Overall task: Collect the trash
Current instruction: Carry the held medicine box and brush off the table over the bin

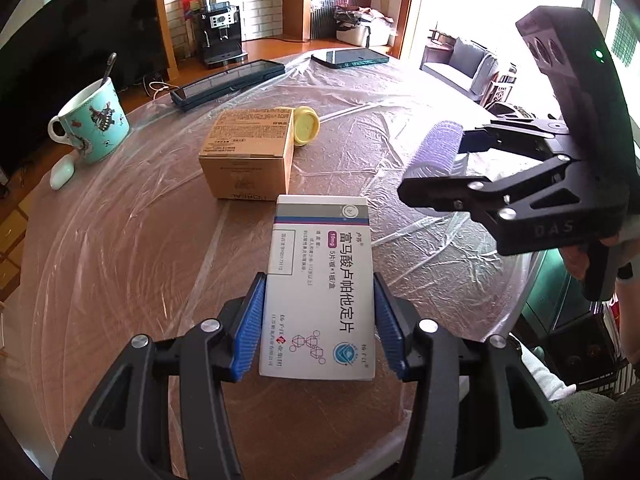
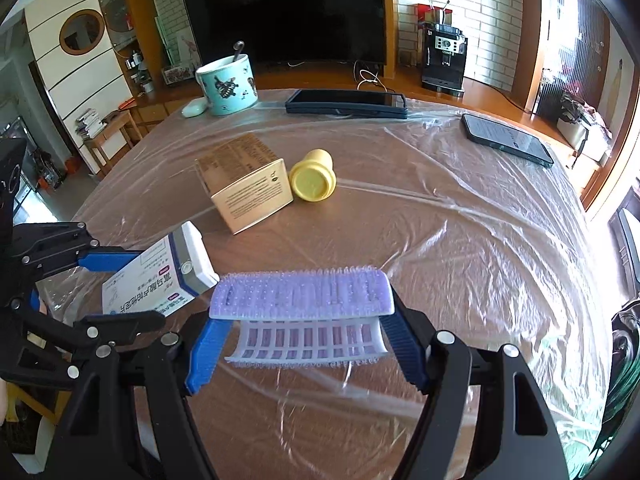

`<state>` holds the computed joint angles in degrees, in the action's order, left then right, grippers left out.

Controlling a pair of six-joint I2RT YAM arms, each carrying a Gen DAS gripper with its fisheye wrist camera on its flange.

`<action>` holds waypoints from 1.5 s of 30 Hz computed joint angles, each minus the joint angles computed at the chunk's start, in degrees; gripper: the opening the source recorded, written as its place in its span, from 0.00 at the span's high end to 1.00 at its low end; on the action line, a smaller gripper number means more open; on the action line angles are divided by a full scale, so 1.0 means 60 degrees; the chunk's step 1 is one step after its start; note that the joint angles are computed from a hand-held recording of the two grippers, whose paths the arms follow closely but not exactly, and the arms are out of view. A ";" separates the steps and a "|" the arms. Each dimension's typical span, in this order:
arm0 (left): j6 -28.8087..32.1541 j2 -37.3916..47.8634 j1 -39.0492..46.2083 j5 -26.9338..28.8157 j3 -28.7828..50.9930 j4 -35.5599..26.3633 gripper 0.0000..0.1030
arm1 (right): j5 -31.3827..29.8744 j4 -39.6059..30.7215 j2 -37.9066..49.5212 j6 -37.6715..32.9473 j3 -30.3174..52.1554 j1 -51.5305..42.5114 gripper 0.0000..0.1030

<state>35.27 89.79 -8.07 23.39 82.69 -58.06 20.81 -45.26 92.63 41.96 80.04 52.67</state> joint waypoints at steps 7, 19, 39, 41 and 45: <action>-0.0107 -0.0667 0.0209 0.0268 -0.0476 -0.0030 0.49 | 0.0400 -0.0054 -0.0543 0.0399 -0.0382 0.0733 0.31; -0.0009 -0.1866 0.0593 0.0751 -0.1200 -0.0276 0.49 | 0.0903 -0.0303 -0.1029 0.0886 -0.0639 0.1741 0.31; 0.0892 -0.3510 0.1499 0.1413 -0.2106 -0.1434 0.49 | 0.1494 -0.0687 -0.1520 0.2104 -0.1054 0.3448 0.31; 0.1039 -0.3644 0.1570 0.1458 -0.2187 -0.1584 0.49 | 0.1543 -0.0756 -0.1515 0.2238 -0.1043 0.3647 0.31; 0.1346 -0.3989 0.1678 0.1478 -0.2419 -0.1875 0.49 | 0.1611 -0.0918 -0.1468 0.2529 -0.1010 0.4035 0.31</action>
